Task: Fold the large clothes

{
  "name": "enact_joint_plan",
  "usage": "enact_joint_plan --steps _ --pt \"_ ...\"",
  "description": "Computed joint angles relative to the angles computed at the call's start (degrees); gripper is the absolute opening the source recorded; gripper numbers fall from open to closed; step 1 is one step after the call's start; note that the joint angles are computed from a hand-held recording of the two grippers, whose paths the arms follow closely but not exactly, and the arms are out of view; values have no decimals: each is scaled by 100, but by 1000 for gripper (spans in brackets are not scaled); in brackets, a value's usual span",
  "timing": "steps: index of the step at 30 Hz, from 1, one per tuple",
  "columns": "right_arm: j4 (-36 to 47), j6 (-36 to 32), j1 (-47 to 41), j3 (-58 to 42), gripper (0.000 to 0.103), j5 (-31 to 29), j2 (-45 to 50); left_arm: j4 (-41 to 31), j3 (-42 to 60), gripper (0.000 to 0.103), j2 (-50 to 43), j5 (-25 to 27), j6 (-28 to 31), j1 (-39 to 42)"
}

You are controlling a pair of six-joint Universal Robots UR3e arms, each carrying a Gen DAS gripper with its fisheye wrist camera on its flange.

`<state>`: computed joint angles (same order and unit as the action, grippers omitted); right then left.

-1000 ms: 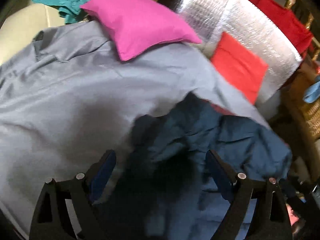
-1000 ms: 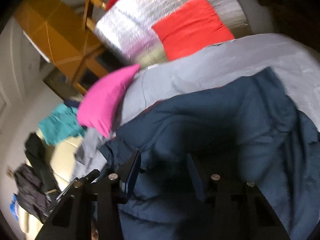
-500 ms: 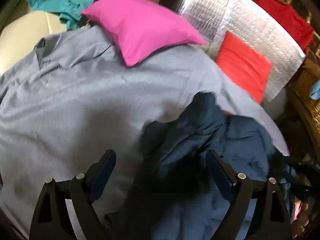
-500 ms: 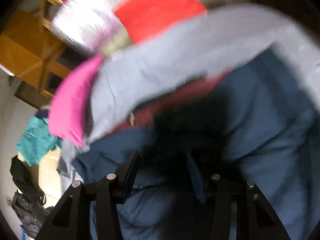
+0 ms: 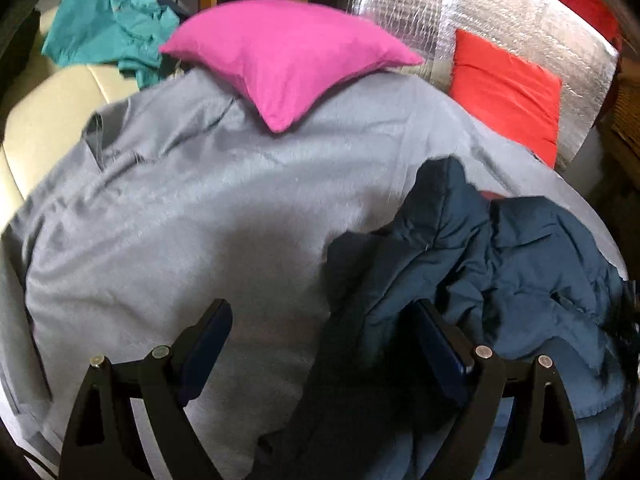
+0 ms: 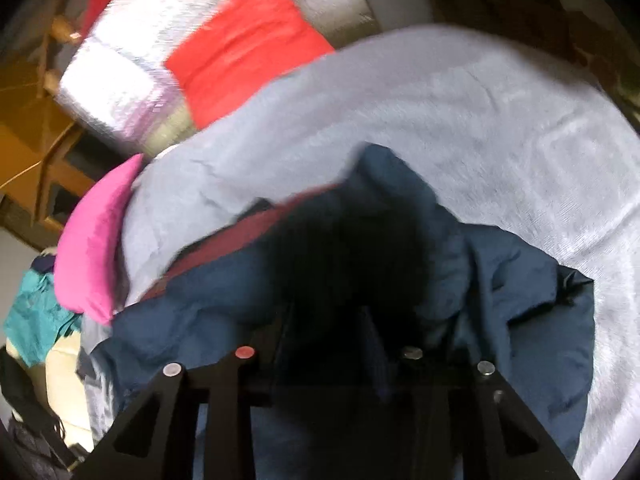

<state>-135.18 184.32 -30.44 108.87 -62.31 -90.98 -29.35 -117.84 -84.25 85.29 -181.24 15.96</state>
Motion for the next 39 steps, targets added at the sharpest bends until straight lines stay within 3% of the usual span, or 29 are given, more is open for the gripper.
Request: enact_joint_plan --steps 2,4,6,11,13,15,18,20,22,24,30,33,36,39 --pt "91 -189 303 -38 39 212 -293 43 -76 91 213 35 129 69" --pt "88 -106 881 -423 49 96 -120 144 -184 91 383 75 216 141" --pt "101 -46 1673 -961 52 -170 242 194 -196 91 407 128 310 184" --pt "3 629 2984 -2456 52 -863 1786 65 -128 91 208 145 593 271" --pt "83 888 3180 -3010 52 -968 2429 159 -102 91 40 278 675 192" --pt "277 954 3499 -3753 53 -1499 3199 246 -47 91 -128 482 770 73" --pt "475 1062 3656 -4186 56 -1913 3577 373 5 91 -266 672 838 -64" --pt "499 999 3604 -4008 57 -1857 3383 313 35 91 -218 643 856 -59" --pt "151 807 3429 -3558 53 -1435 3036 254 3 91 -61 510 856 9" --pt "-276 840 3086 -2670 53 -1209 2228 262 -82 91 121 374 860 83" --pt "-447 298 1819 -1259 53 -1533 713 259 -313 91 574 -188 917 351" --pt "-405 187 1090 -824 53 -1392 503 16 -148 91 343 -220 883 312" --pt "-294 16 522 -555 49 -1321 718 -212 180 91 -266 191 806 34" --pt "-457 -153 32 -61 50 -600 583 -302 224 91 -303 71 788 88"
